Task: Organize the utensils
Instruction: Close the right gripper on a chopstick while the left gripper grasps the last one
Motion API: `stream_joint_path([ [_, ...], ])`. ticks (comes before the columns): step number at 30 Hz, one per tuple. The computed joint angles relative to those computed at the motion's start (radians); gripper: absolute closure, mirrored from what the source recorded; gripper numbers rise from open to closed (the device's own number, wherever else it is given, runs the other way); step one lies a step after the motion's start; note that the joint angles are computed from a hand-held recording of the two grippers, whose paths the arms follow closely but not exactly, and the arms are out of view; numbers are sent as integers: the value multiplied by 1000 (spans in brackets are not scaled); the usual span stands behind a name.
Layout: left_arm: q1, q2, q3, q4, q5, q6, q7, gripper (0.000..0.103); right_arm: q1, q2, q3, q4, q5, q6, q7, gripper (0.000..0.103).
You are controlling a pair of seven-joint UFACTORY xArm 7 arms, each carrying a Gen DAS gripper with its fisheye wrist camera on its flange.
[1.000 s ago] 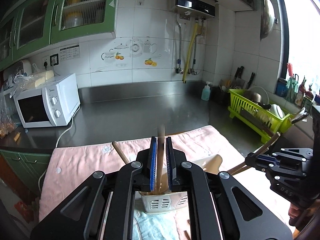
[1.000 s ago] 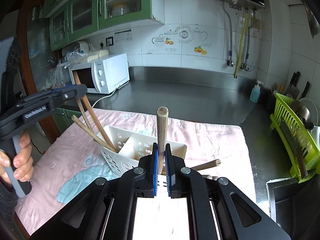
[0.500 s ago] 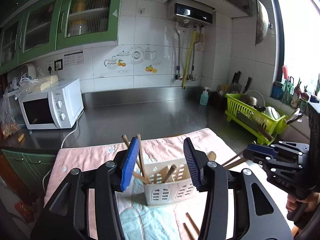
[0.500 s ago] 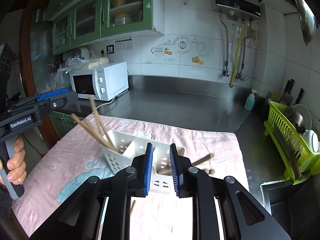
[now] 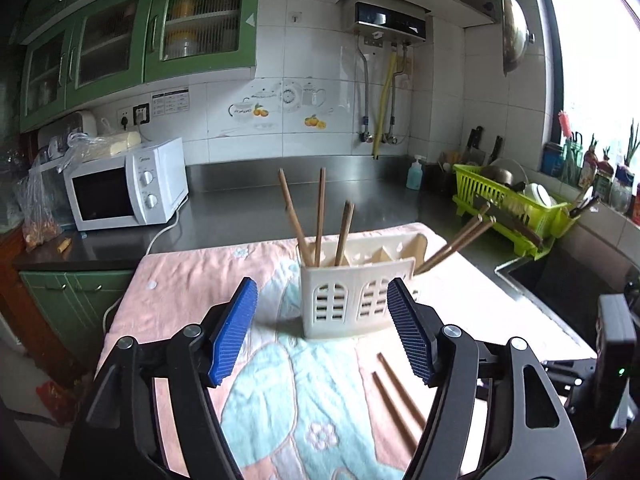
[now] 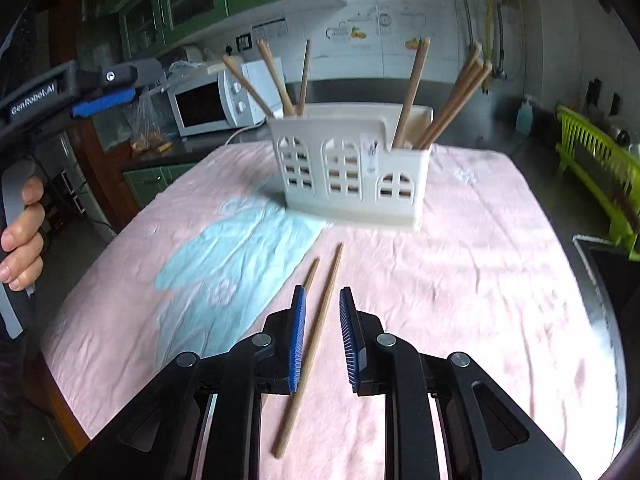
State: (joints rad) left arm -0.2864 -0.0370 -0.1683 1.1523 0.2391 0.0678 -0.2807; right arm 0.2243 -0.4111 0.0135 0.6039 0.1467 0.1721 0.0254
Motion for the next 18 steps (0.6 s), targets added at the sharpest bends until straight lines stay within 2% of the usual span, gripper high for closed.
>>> stream_joint_path([
  [2,16,-26,-9,-46,56,-10,-55,34,31,8,-16,-29,33,-9,2,85],
  [4,38,-50,-24,-87,102,-16,-109,33,21,25,2,-42,29,-18,21,85],
  [7,51,-79,-30,-143,85,-29,-132,30,42,55,2,-57,44,-31,29,86],
  [10,54,-101,-28,-190,43,-37,-121,29,1,78,54,-62,1,-43,80,86],
  [12,69,-110,-37,-213,39,-40,-124,28,8,99,44,-57,-1,-44,85,86],
  [14,95,-121,-55,-237,51,-45,-144,28,-36,113,83,-52,-49,-39,128,86],
  [18,117,-132,-74,-269,55,-42,-161,27,-29,122,78,-51,-67,-32,148,87],
])
